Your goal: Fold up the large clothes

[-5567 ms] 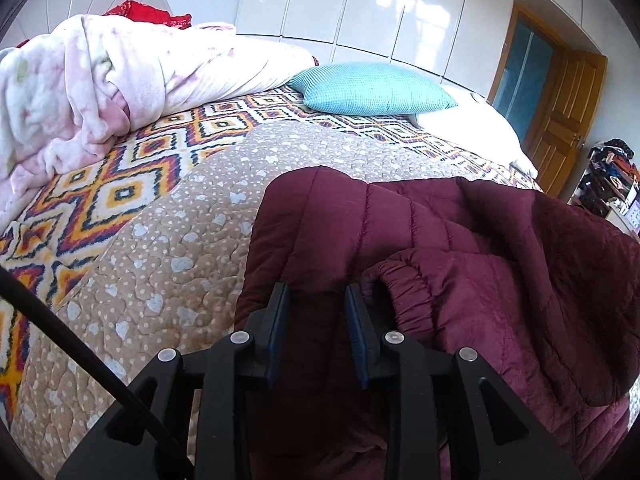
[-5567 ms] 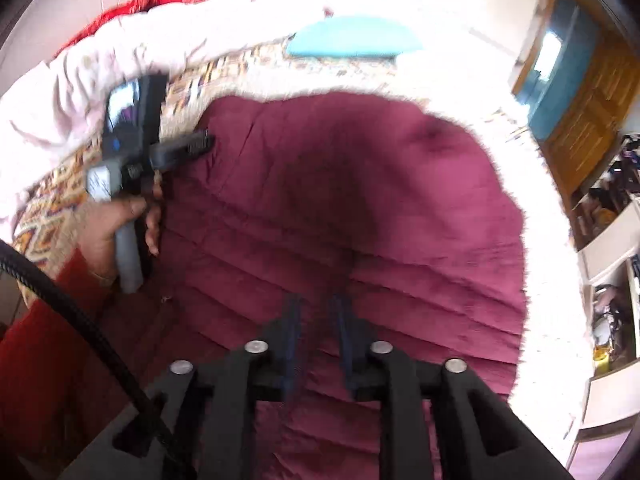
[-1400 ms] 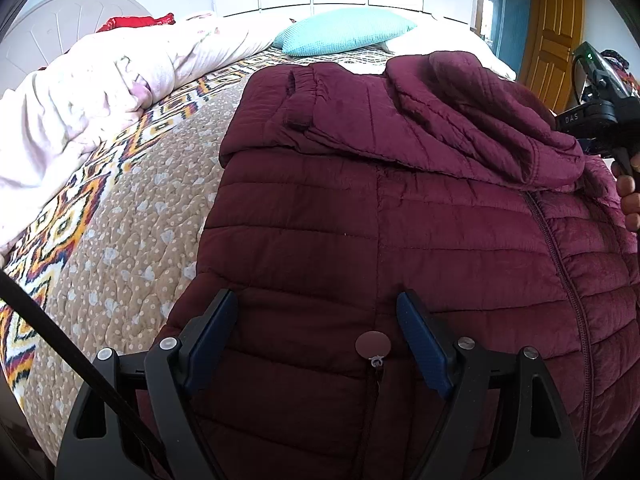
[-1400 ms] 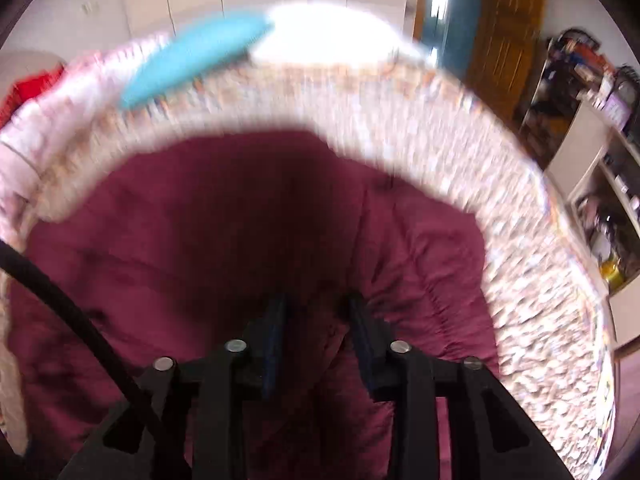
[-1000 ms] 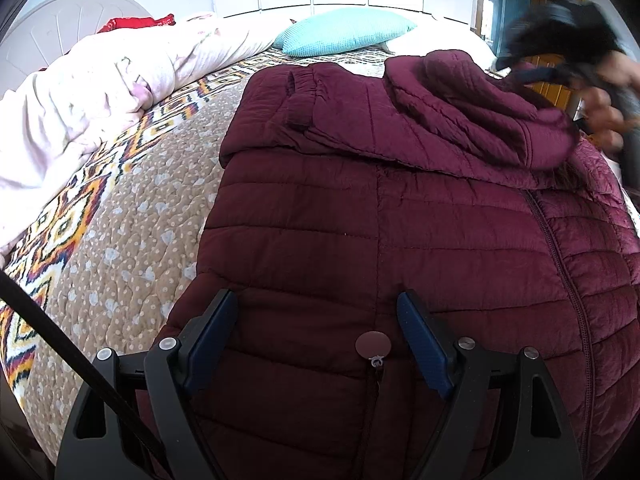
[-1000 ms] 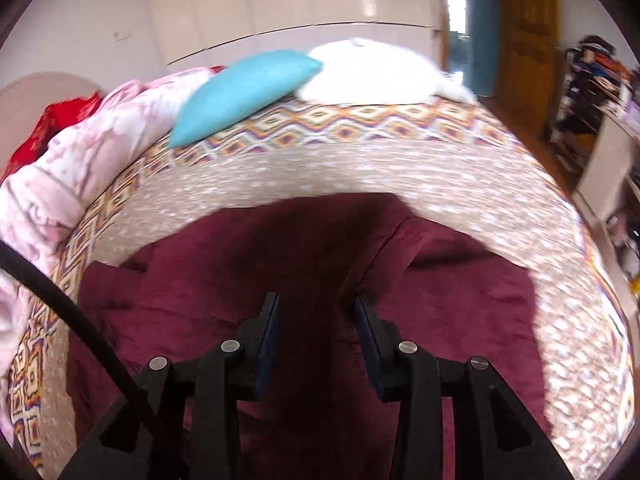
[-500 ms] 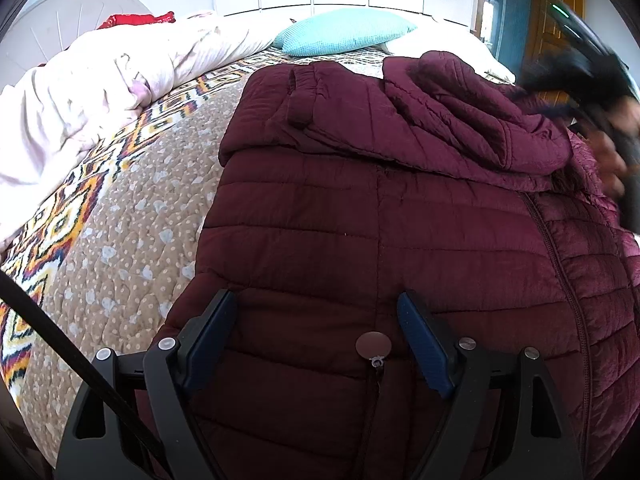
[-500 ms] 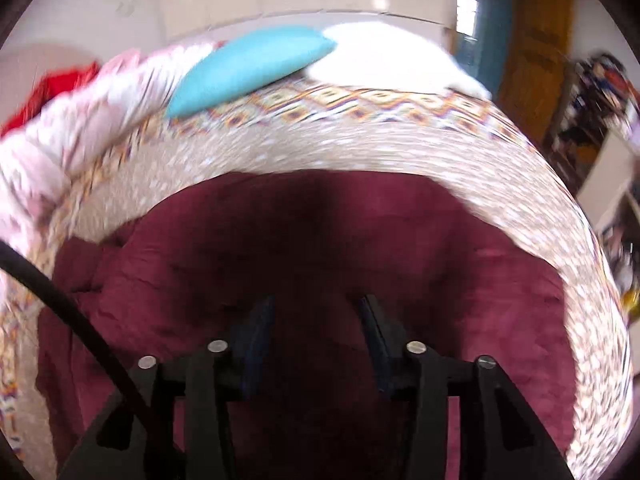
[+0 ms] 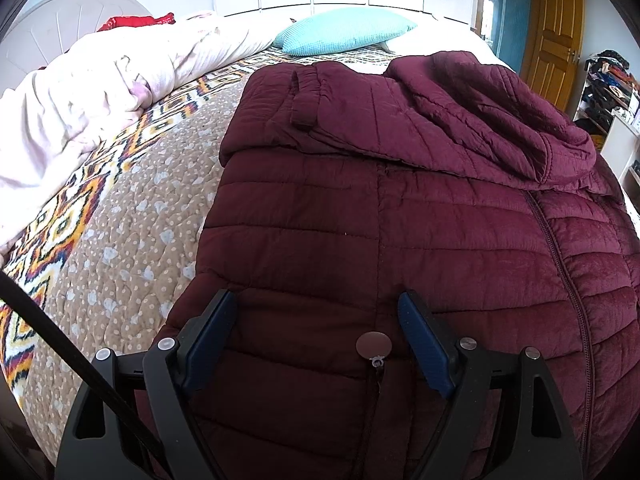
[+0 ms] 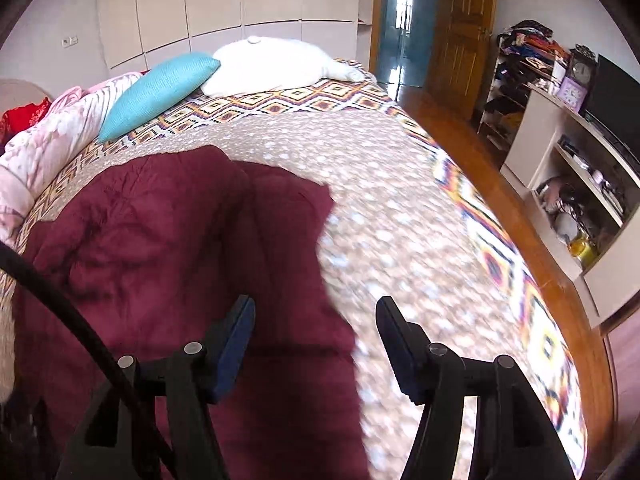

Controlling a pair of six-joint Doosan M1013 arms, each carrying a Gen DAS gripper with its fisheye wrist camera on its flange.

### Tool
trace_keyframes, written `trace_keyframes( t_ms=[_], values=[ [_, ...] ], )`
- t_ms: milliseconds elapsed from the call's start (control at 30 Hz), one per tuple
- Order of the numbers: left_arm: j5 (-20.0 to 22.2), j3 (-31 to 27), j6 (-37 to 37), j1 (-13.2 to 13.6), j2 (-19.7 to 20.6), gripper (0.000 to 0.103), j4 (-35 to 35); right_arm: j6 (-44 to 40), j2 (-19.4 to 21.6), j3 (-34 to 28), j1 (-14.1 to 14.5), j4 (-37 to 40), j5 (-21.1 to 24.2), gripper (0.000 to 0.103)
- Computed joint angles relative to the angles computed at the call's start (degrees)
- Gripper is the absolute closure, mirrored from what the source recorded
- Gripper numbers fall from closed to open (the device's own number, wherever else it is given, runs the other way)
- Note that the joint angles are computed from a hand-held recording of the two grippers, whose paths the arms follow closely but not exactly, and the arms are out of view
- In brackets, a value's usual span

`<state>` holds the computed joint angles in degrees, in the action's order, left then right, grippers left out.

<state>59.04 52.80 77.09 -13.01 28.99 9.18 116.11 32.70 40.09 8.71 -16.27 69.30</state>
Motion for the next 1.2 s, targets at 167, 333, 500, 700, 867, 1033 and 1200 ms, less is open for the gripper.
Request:
trace_keyframes(
  t_ms=[167,333,500,700,867,1033,1200],
  values=[
    [0.1,0.1,0.1,0.0,-0.1,0.021,0.3,3.1,-10.4,17.3,-1.4,4.8,-6.4,0.036],
    [-0.1,0.5,-0.3,-0.3,-0.3,0.02,1.5,4.6,-16.0,26.7,-2.6,8.2,-8.6,0.036],
    [0.2,0.4,-0.5,-0.5,-0.3,0.019,2.0,4.6,-19.0,32.5,-2.8,13.3,-11.9,0.036],
    [0.2,0.2,-0.5,-0.5,-0.1,0.019,1.9,5.6,-22.6,39.1,-2.9,19.2,-17.0,0.036],
    [1.1,-0.3,-0.1,-0.3,0.0,0.019,1.2,7.2,-23.7,41.1,-2.0,17.5,-18.4,0.035],
    [3.6,-0.1,0.5,-1.3,-1.4,0.022,3.3,10.1,-24.0,41.3,-0.5,12.9,-17.7,0.033],
    [-1.6,6.7,3.3,-0.6,-7.5,0.025,-2.0,20.2,-26.6,43.7,2.3,0.8,-20.5,0.033]
  ],
)
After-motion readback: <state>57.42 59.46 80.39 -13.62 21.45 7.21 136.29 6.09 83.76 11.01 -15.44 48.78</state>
